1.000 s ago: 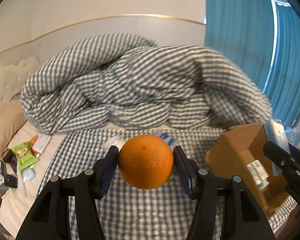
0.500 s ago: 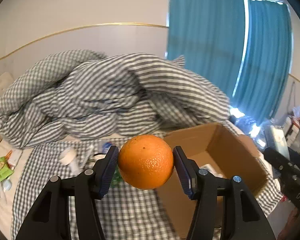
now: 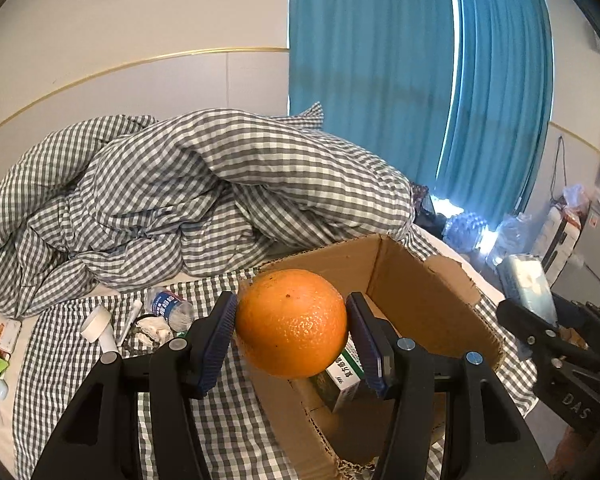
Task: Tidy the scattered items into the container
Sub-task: 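Carry the orange and tissue pack into the cardboard box and release both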
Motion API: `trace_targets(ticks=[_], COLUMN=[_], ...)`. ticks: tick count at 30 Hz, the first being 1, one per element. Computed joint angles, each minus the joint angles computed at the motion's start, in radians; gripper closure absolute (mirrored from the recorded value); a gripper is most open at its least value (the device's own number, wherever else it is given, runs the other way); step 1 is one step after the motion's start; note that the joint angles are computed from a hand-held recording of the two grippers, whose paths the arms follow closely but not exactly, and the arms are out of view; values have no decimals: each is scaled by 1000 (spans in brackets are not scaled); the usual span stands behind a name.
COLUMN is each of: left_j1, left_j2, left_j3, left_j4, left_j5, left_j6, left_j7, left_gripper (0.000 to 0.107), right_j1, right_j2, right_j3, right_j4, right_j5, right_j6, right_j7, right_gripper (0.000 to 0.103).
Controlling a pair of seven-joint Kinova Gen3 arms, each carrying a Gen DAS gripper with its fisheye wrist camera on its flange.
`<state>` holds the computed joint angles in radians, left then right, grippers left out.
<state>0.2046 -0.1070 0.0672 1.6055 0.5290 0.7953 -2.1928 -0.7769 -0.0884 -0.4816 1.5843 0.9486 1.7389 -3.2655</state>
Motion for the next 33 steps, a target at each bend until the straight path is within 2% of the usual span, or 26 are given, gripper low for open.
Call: trace_targets(ticks=[7,9,10,12,14,24,33], left_j1=[5,5,6,6,7,23,74], left_j2=[15,23,26,36,46,72,91], left_j3=[17,20,22,26,31,59,100], left_j4=[-14,-18,-18,-24,-28,-36,-35], left_j5=[-45,-54,-57,-65,-72,-91,-131], left_j6=[-12,-14,-17,-20,-24,-27,-26], left_j7=[30,35,38,44,51,63,100], left_gripper=[50,50,50,50,50,50,50], right_j1=[44,58,64,75,80,78,103], right_j2=[-18,-22,-23,-20,-18,-46,-91], right_j3=[33,36,36,35,32,1,-50], right_j4=[45,56,61,67,71,106,118], right_j5=[-28,-36,-38,-38,-30,9,-6], right_j6=[-92,-110,-114,-113,-103,-26,46], right_j7=[20,28,30,30,28,-68,-101], right_gripper=[47,44,41,20,10,8,6])
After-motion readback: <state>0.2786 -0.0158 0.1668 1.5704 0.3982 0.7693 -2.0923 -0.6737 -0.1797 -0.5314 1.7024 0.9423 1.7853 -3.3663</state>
